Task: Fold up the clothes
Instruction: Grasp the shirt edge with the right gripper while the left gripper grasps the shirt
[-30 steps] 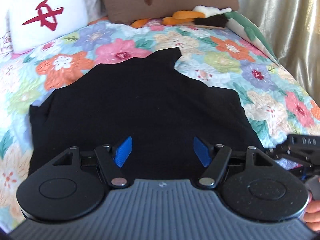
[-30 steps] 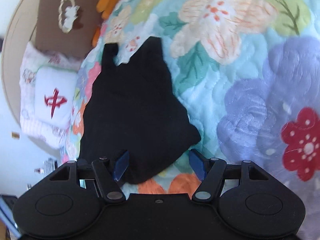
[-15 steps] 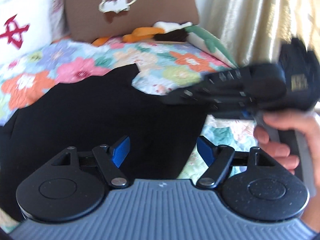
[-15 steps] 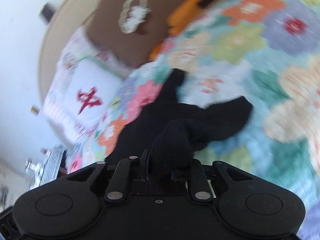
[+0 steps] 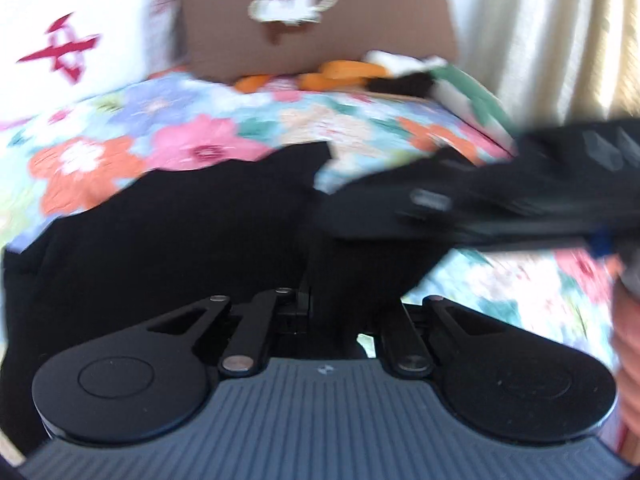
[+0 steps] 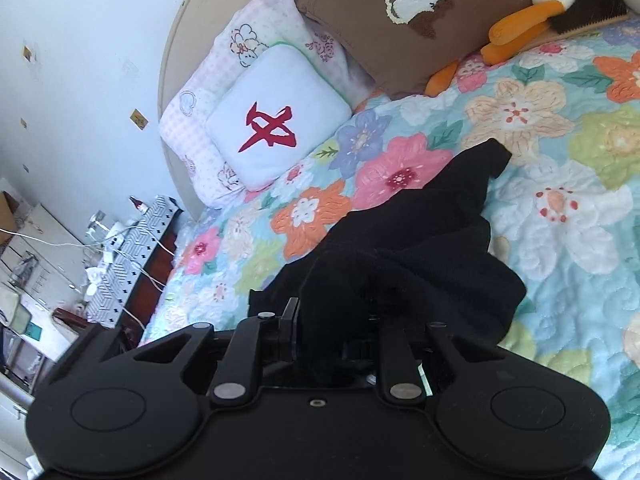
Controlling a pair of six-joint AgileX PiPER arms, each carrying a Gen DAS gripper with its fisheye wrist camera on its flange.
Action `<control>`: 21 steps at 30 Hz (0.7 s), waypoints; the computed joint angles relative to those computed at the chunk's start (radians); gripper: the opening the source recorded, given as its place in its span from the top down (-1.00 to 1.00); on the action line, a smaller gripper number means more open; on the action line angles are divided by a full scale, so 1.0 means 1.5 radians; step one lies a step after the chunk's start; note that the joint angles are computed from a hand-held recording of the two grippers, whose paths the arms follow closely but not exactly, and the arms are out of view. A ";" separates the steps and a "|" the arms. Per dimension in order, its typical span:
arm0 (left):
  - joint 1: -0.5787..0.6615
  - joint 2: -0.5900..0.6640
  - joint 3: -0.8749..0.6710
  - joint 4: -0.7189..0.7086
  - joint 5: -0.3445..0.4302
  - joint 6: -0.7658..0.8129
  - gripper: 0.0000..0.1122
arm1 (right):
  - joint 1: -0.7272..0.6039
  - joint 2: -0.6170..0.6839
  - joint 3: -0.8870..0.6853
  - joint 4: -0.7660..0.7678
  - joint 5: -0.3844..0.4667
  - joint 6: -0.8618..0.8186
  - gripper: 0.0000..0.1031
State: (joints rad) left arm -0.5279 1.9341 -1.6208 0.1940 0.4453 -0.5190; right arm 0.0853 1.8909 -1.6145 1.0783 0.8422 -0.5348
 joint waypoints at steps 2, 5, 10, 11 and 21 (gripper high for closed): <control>0.010 -0.018 0.012 0.071 0.010 -0.099 0.84 | -0.013 -0.015 0.047 0.074 -0.013 -0.018 0.33; 0.032 -0.050 0.035 0.154 0.048 -0.239 0.84 | -0.021 -0.022 0.066 0.094 -0.032 0.040 0.25; 0.129 -0.065 0.051 0.035 0.191 -0.326 0.79 | 0.013 -0.024 0.045 -0.040 -0.096 0.156 0.08; 0.151 -0.058 0.052 -0.025 0.209 -0.287 0.79 | 0.021 -0.019 0.040 -0.065 -0.100 0.177 0.08; 0.169 -0.098 0.114 -0.027 0.152 -0.293 0.77 | 0.091 0.037 0.019 -0.086 -0.116 0.239 0.00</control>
State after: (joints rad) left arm -0.2739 1.7873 -1.4497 0.1534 0.6737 -0.9588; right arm 0.2225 1.9457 -1.5862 0.9494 0.6677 -0.1757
